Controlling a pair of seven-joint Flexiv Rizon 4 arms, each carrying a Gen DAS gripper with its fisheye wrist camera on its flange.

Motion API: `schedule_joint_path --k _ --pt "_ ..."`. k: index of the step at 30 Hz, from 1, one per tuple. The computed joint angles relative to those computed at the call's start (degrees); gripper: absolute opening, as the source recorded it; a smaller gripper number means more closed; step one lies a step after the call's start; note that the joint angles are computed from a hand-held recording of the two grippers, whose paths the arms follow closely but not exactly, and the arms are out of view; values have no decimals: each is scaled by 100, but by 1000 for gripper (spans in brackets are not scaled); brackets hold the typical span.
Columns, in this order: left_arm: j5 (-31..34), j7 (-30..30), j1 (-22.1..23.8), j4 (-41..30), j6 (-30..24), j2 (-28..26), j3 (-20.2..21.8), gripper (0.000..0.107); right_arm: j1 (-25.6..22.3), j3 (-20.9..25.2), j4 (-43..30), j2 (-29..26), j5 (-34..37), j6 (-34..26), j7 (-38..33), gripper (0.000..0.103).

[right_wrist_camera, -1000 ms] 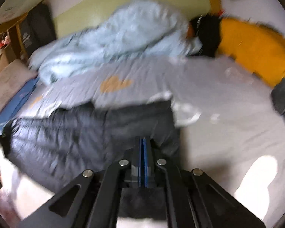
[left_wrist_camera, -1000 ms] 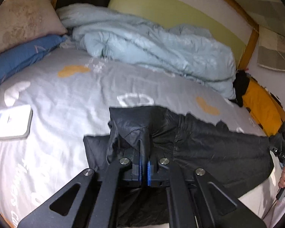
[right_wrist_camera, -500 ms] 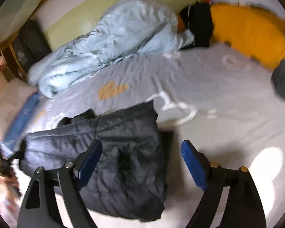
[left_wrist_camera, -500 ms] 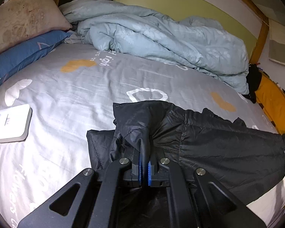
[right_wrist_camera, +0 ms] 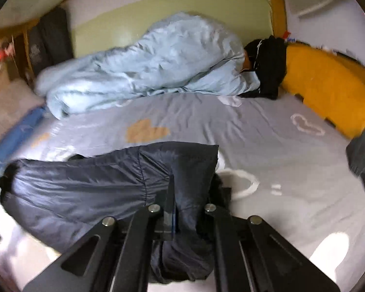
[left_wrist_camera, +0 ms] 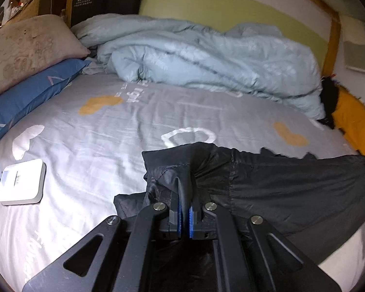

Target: Fold large clothes

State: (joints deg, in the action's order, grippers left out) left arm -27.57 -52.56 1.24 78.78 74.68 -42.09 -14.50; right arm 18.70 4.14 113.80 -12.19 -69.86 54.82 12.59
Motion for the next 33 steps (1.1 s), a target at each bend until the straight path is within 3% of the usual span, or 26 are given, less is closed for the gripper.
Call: schedule_joint_path --k 2,6,13,15,17,19,22,29,33 --pt "219 -197 -225 -301 -100 -221 310 4 7 -39 -181 -256 246 -72 -283 5" --pt "415 -250 -293 -646 -159 -530 374 4 -76 -126 -135 -486 810 286 -468 7" --pt "587 -127 -232 -764 -253 -636 314 9 63 -305 -52 -519 647 338 -215 13" --pt "469 -122 -127 -589 -177 -520 182 15 121 -315 -39 -457 555 140 -26 31" --pt "71 70 222 -332 -286 -339 -319 50 174 -278 18 -325 460 -172 194 63" --pt "-419 292 507 20 2 -137 -753 67 92 -201 78 -224 457 -92 225 75" --pt "-732 488 672 337 195 126 -904 71 -51 -107 211 -81 574 265 167 79" --pt "-1880 853 1058 1203 -204 887 -1125 75 18 107 426 420 -221 -102 1106 95" --pt "-3045 1510 1316 1914 -197 1419 -1402 80 96 329 480 615 -589 -408 1254 102"
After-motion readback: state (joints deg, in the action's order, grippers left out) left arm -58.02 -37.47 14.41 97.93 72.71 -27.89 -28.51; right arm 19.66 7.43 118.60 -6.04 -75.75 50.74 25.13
